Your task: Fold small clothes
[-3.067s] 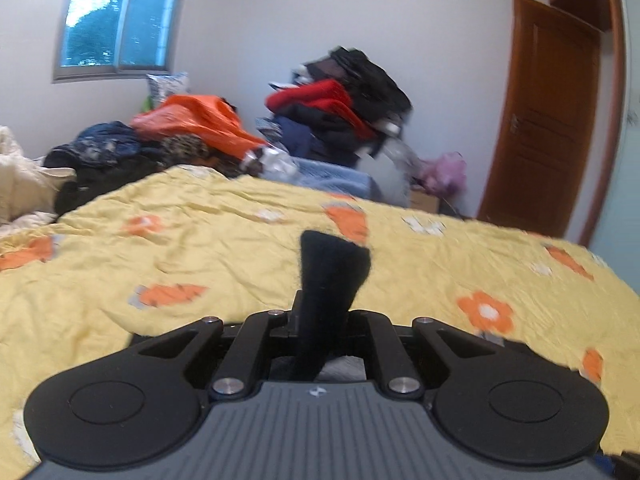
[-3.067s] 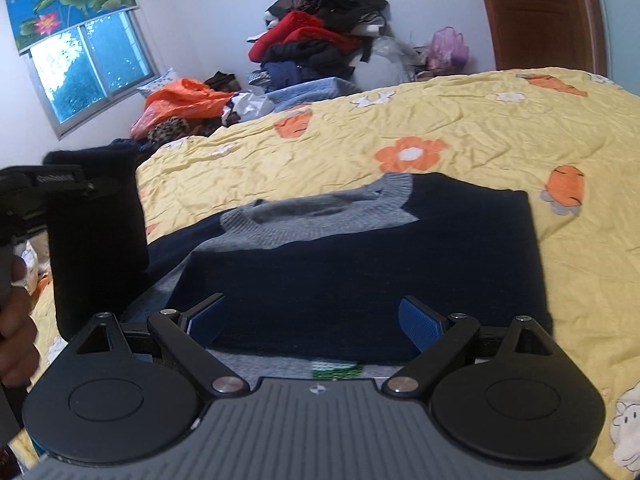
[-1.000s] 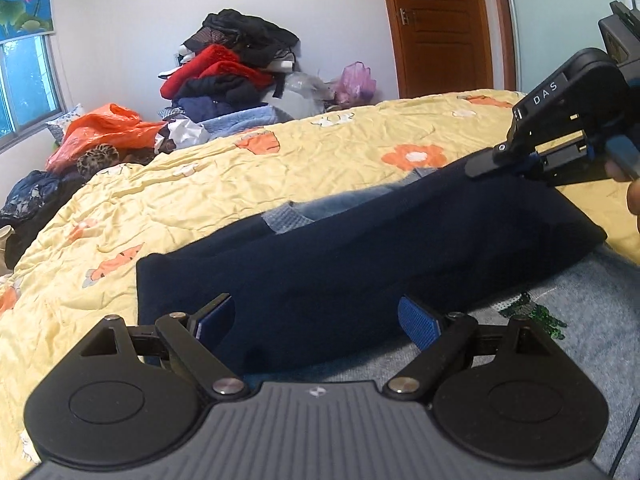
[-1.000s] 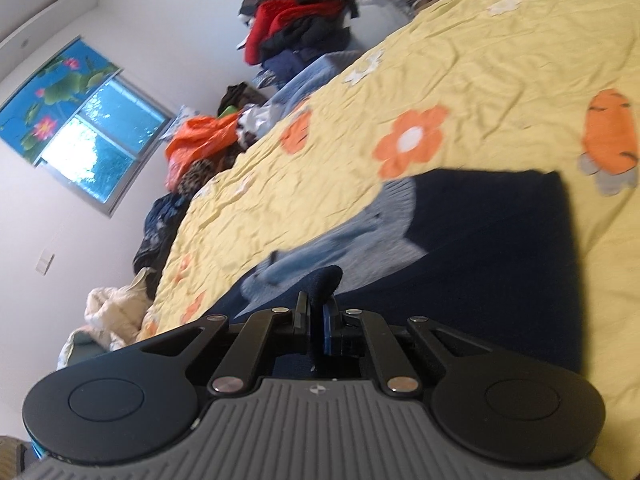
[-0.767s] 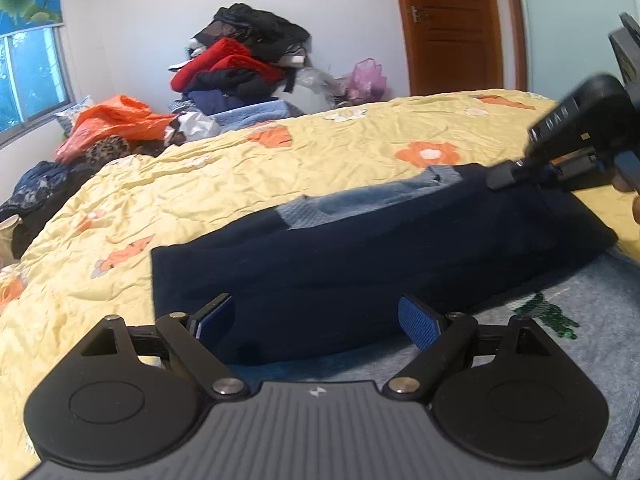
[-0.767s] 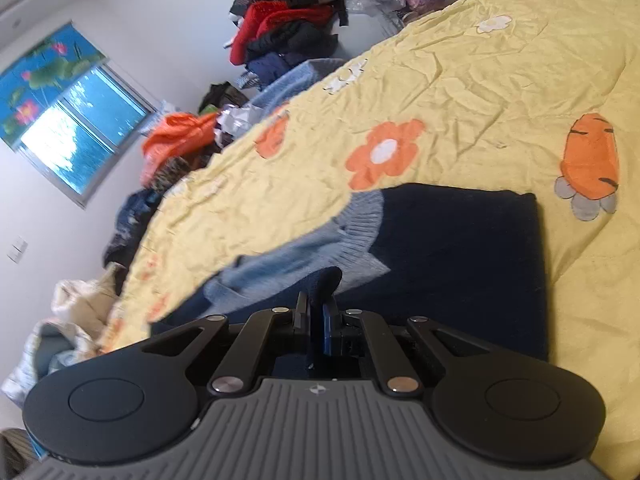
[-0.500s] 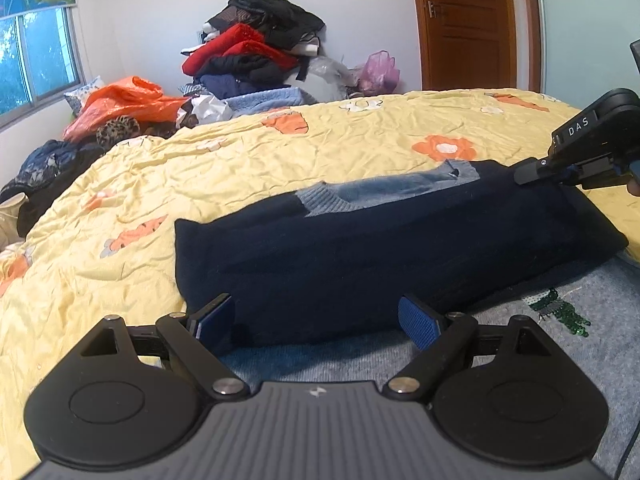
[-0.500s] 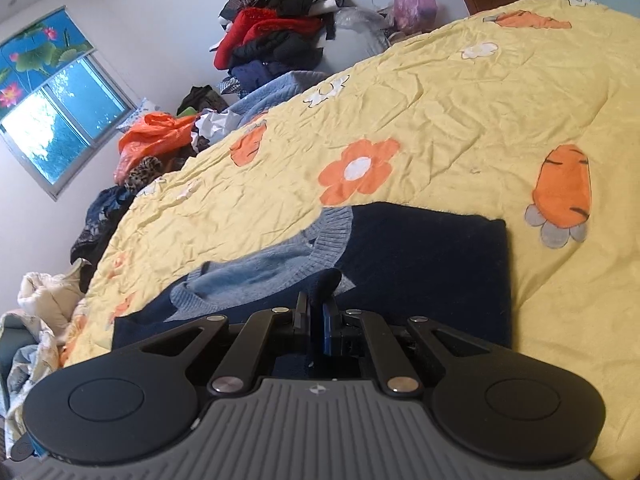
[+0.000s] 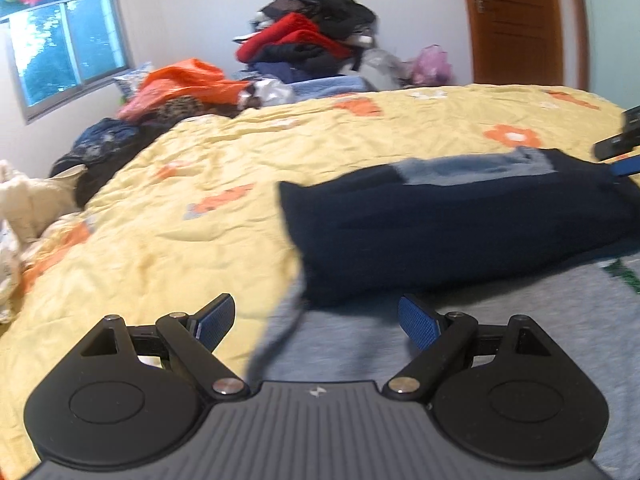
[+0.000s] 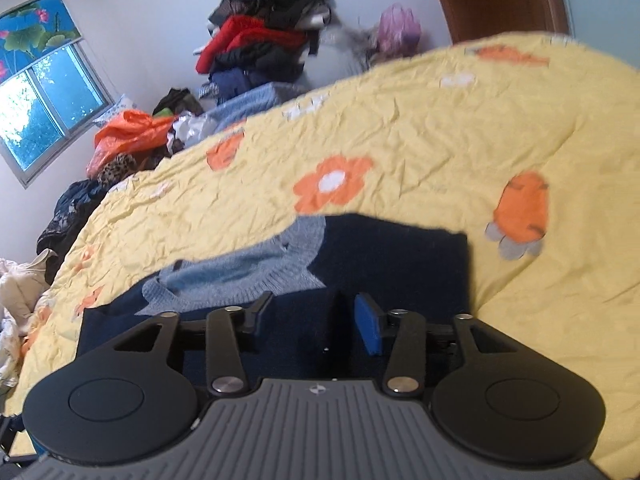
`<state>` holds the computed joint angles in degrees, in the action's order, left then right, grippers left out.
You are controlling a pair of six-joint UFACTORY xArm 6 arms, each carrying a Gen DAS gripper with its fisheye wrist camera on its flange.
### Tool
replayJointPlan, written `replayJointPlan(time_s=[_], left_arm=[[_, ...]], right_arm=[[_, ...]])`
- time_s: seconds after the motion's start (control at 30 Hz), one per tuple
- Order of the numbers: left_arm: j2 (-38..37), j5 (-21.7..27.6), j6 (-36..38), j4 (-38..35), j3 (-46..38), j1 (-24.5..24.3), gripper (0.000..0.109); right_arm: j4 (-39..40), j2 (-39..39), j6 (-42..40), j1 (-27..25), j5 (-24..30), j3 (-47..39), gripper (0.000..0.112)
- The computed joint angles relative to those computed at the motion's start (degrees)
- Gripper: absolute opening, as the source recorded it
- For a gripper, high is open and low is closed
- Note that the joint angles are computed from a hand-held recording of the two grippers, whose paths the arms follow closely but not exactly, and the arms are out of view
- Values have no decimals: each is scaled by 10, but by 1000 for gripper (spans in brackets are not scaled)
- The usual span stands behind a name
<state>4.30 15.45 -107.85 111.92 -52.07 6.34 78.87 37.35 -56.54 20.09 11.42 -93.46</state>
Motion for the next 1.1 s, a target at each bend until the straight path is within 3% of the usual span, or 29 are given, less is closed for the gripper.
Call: replayJointPlan(time_s=[0.23,0.43,0.57,0.67,0.73,0.83,0.97,1.03,1.1], left_arm=[[41,53,72,-47,-26,11,90],[60,99,44,6,-41,-8,90],[55,160,37,-72,-34,5,90],[41,118,41,-109,-24,49,90],[14,71,-18,-33,-4,68,90],[-3,20,-50,47,3,66,90],[15,-11,-60,84,-20,39,90],[29,-5,-40,59,-29,25,90],[43,9,29,-24,-35,21,90]], right_arm=[[136,-60,-144,17,26,60,61],[193,-103,-199,31,33,115,67],[203,-122,-213,33,38,146,72],[210,-131,-224,36,32,163,73],[215,-136,-225,34,36,173,73],[228,-138,-226,33,41,177,73],[225,-141,-228,37,36,184,74],[211,-146,-220,37,37,193,76],[197,-151,-213,38,29,203,78]])
